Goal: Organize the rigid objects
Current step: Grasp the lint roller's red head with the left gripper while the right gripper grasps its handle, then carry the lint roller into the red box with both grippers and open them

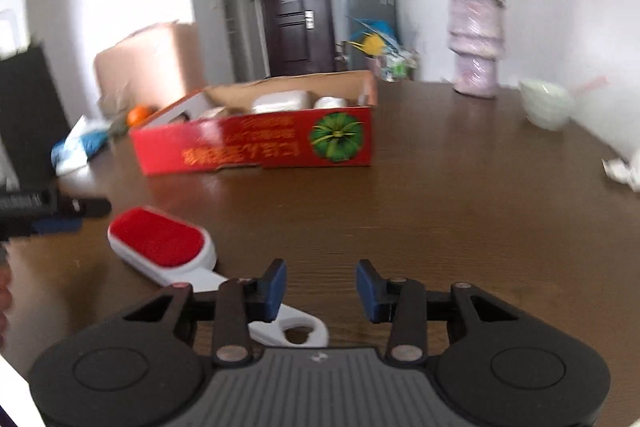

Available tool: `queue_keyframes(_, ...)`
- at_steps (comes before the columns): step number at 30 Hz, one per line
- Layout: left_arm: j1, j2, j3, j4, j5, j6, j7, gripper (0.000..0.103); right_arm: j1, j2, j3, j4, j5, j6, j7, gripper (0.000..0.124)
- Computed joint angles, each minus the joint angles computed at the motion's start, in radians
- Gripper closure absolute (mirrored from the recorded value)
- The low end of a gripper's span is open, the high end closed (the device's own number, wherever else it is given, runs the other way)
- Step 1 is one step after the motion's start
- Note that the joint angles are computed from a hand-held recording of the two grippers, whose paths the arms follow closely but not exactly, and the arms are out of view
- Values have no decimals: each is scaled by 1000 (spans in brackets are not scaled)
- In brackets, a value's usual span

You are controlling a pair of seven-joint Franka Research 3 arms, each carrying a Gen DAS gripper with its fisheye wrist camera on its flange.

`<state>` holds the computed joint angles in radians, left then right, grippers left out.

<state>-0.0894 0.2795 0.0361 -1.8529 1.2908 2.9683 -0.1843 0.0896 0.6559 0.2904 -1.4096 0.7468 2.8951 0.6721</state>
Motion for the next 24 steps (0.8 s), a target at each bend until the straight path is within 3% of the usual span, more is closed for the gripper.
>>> queue_keyframes(3,10,32,-4,24,-48,18,33,48,-8,4,-12,18,13,-67,53,86)
queue_keyframes(6,7,61,5,51,-100,34,75,53,17,-7,-50,2,-19,-97,104,89)
queue_keyframes(8,2,75,14,61,-131,51,111,56,-7,-39,-25,-44,18,-75,81,89)
queue_keyframes(12,-50,80,76,67,-75,78,43,58,-4,-68,-47,-96,40,-66,114,95)
queue_keyframes(24,-36,18,53,-2,58,74,-105,55,17,-1,-49,-14,-3,-42,180,99)
